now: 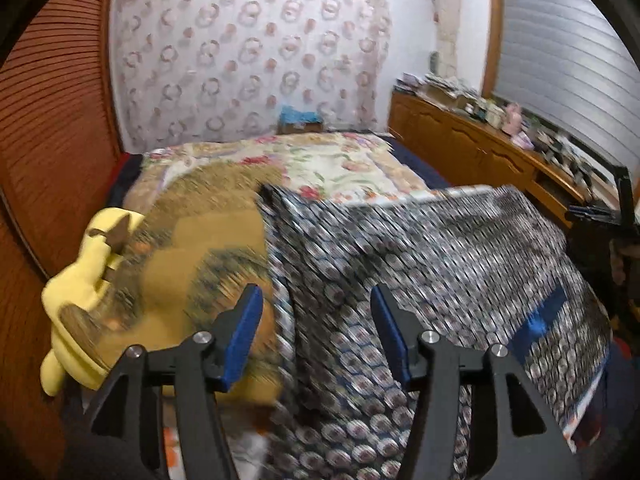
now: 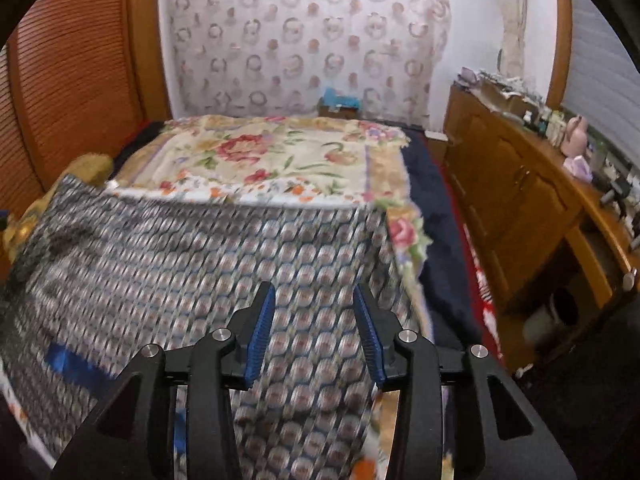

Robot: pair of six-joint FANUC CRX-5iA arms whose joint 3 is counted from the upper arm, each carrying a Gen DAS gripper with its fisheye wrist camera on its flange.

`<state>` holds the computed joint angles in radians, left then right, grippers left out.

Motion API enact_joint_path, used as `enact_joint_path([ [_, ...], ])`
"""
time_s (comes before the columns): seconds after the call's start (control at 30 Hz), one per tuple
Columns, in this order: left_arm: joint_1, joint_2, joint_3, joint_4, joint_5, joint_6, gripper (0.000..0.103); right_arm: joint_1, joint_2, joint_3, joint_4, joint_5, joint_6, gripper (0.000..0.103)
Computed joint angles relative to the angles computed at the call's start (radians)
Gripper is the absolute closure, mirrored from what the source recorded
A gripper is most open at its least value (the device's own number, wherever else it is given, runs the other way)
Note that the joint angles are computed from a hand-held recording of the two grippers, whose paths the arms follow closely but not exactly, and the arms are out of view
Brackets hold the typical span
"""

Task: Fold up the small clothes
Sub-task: 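Lower the folded robe onto the bed and open both tools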

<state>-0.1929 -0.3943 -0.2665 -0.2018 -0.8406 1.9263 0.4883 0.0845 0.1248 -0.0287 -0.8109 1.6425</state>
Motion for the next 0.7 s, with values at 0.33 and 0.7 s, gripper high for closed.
enact_joint_path([
  [0.33,-0.103,0.078,-0.023,0.007,0.003,0.037,0.048,-0.043,-0.063,-0.135,-0.055,-0.025,-0.018,0.063],
  [0.7,-0.101,0.13,-0.032,0.034,-0.006,0.026,0.048,-0.011,-0.018,-0.128,-0.044,-0.028,-0.081,0.063],
])
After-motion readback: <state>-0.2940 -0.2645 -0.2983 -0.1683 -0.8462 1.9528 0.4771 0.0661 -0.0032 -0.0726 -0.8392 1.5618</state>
